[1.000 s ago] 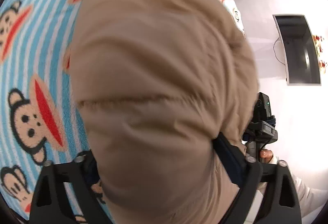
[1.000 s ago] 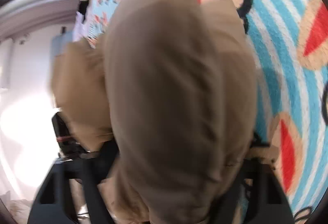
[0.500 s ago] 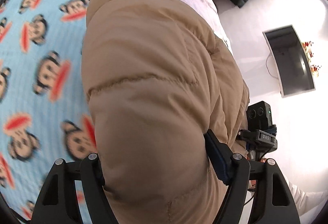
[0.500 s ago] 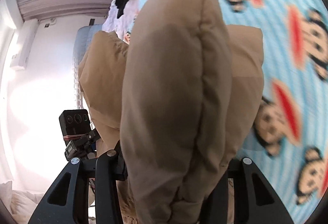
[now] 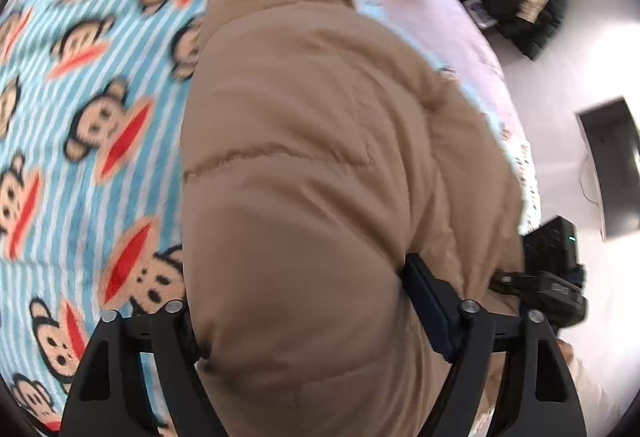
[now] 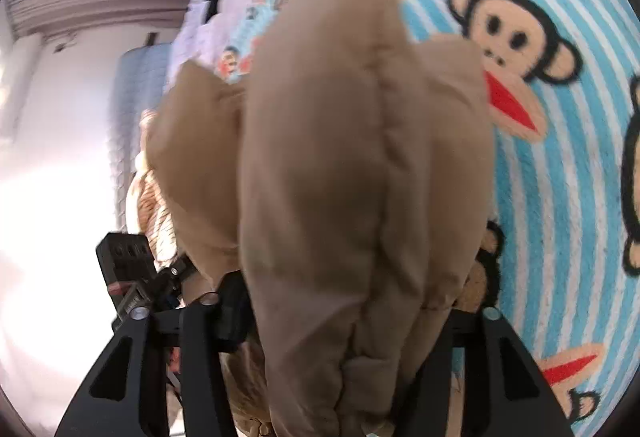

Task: Fold large clothes
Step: 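Lay the lifted bundle back down flat with both tools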

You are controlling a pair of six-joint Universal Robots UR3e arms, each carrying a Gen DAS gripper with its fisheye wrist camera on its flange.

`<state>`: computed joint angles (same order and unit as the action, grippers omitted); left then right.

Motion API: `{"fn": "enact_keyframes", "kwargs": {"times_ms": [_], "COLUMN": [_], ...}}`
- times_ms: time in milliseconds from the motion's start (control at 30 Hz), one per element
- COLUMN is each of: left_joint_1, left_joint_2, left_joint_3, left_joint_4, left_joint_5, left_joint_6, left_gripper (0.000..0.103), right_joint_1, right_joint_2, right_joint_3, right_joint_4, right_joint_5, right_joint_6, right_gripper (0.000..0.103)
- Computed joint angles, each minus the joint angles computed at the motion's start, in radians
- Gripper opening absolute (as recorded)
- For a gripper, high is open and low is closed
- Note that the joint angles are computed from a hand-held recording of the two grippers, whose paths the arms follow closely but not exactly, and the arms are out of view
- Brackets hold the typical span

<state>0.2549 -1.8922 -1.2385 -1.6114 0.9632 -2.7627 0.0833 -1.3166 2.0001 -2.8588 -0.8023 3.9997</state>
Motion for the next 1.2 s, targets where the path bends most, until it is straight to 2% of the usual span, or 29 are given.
{"fn": "enact_keyframes", "kwargs": {"times_ms": [67,100,167,200,233,267,333,367,467,533,600,633,667,767,833,867,1033,1200], "left_joint_1": [0.012,0.01,0.007,0.028,0.036,0.041,0.033,0.034,-0.031,-0.076,-0.126,-0.148,-0.162,-0.202,-0.239,-0.264,-0.336,-0.321], "left_joint_2": [0.028,0.051,0.093,0.111,0.119,0.118,0.086,0.049,-0.023,-0.081,-0.138,-0.16,-0.155,-0.215,-0.241,-0.248,-0.265,-0.243], "left_joint_3": [-0.031,-0.052,-0.049,-0.054,-0.043,-0.019,0.055,0.106,0.18,0.232,0.293,0.311,0.291,0.341,0.36,0.362,0.358,0.317], "left_joint_4": [0.019,0.041,0.073,0.075,0.088,0.097,0.091,0.093,0.173,0.218,0.245,0.253,0.269,0.259,0.266,0.277,0.318,0.335], "left_joint_5": [-0.001,0.012,0.059,0.063,0.064,0.055,0.046,0.039,0.064,0.096,0.158,0.191,0.22,0.267,0.293,0.315,0.392,0.383], "left_joint_6": [-0.02,-0.026,-0.031,-0.006,0.005,0.015,0.013,0.011,-0.076,-0.123,-0.142,-0.14,-0.137,-0.168,-0.204,-0.207,-0.194,-0.181], "left_gripper": [0.083,0.083,0.083,0.082,0.082,0.078,0.075,0.075,0.075,0.075,0.075,0.075,0.075,0.075,0.075,0.075,0.075,0.075], "right_joint_1": [0.008,-0.007,0.006,0.018,0.01,0.007,-0.027,-0.027,0.041,0.087,0.098,0.113,0.128,0.154,0.147,0.135,0.102,0.164], "right_joint_2": [-0.067,-0.135,-0.268,-0.36,-0.416,-0.454,-0.5,-0.47,-0.311,-0.172,-0.068,-0.048,-0.037,0.007,-0.008,-0.018,-0.104,-0.189], "right_joint_3": [0.013,0.004,-0.047,-0.067,-0.064,-0.056,-0.043,-0.06,-0.163,-0.261,-0.267,-0.278,-0.297,-0.351,-0.312,-0.282,-0.139,-0.248], "right_joint_4": [0.079,0.197,0.414,0.499,0.508,0.486,0.452,0.432,0.41,0.37,0.235,0.217,0.225,0.282,0.32,0.324,0.302,0.448], "right_joint_5": [-0.032,-0.058,-0.183,-0.279,-0.302,-0.297,-0.219,-0.182,-0.192,-0.216,-0.205,-0.228,-0.259,-0.327,-0.36,-0.358,-0.33,-0.394], "right_joint_6": [0.001,-0.047,-0.106,-0.117,-0.122,-0.108,-0.102,-0.107,-0.083,-0.009,0.078,0.092,0.096,0.091,0.08,0.078,0.08,0.038], "right_gripper": [0.06,0.06,0.06,0.06,0.056,0.045,0.041,0.041,0.042,0.042,0.042,0.033,0.006,0.005,0.004,0.0,0.0,0.003]}}
